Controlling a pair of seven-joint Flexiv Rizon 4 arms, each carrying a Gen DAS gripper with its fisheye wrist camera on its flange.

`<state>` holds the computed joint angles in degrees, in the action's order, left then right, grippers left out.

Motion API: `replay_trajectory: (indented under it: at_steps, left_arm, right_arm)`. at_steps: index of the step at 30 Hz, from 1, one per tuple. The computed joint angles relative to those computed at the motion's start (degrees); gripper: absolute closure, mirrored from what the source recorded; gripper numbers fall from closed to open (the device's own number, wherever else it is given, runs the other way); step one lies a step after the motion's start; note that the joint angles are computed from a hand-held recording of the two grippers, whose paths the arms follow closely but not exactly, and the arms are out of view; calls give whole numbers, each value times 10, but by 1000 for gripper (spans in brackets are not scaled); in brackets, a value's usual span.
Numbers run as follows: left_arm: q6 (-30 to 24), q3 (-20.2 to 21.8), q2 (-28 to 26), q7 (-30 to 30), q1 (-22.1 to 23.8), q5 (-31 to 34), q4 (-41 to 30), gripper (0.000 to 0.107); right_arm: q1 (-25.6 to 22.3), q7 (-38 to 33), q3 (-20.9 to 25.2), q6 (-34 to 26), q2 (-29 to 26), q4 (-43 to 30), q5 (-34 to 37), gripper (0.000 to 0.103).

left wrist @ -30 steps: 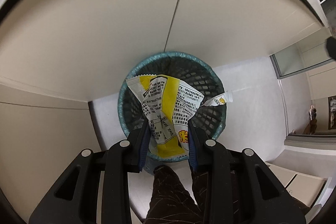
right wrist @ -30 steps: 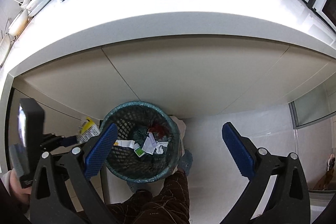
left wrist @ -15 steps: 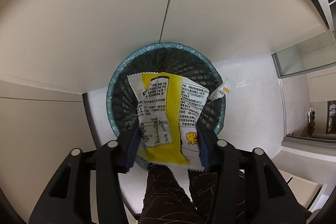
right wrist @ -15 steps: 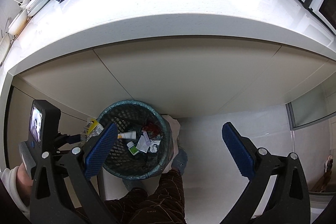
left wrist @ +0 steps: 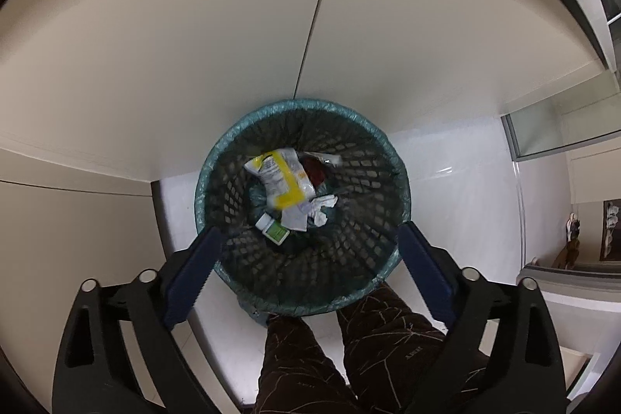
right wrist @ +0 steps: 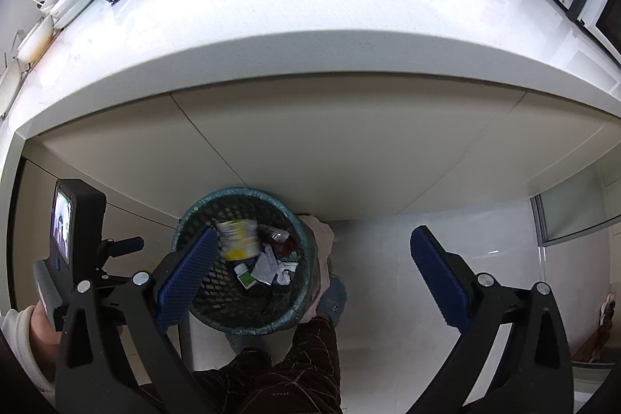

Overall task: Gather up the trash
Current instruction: 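Lower the snack bag into the basket and open the left tool, then raise both tools back above the counter toward the milk carton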

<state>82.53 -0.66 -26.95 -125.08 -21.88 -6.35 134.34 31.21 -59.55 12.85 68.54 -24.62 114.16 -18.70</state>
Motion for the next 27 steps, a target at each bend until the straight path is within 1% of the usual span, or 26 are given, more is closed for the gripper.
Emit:
replay_trajectory:
  at_steps: [2, 4, 7, 9, 12, 14, 17, 22, 27]
  left_arm:
    - [3, 7, 13, -5, -3, 3, 5, 10]
    - [13, 10, 33, -6, -5, -3, 17, 10]
    - [-2, 73, 67, -55, -55, 50, 14, 10]
    - [-30, 115, 99, -99, -86, 100, 7, 10]
    - [-77, 152, 147, -172, -110, 175, -3, 10]
    - [-106, 164, 177, -215, -115, 218, -8, 10]
    - [-154, 165, 216, -267, -107, 263, -21, 10]
    - [-227, 150, 257, -333, -72, 317, -58, 10]
    - [-279, 124, 271, -359, -27, 342, -92, 10]
  right_arm:
    - [-3, -8, 5, 7, -2, -5, 5, 8]
    - [-7, -21, 12, 14, -4, -12, 13, 8]
    - [-11, -43, 20, 23, -4, -24, 20, 8]
    - [-13, -58, 26, 25, -5, -37, 28, 8]
    - [-25, -99, 46, 11, -10, -69, 52, 8]
    - [-25, -121, 48, 9, -14, -89, 59, 8]
    - [-22, -149, 49, -4, -28, -130, 70, 8]
    - [-16, -195, 50, -29, -72, -224, 87, 8]
    - [-5, -249, 50, -74, -129, -337, 96, 8]
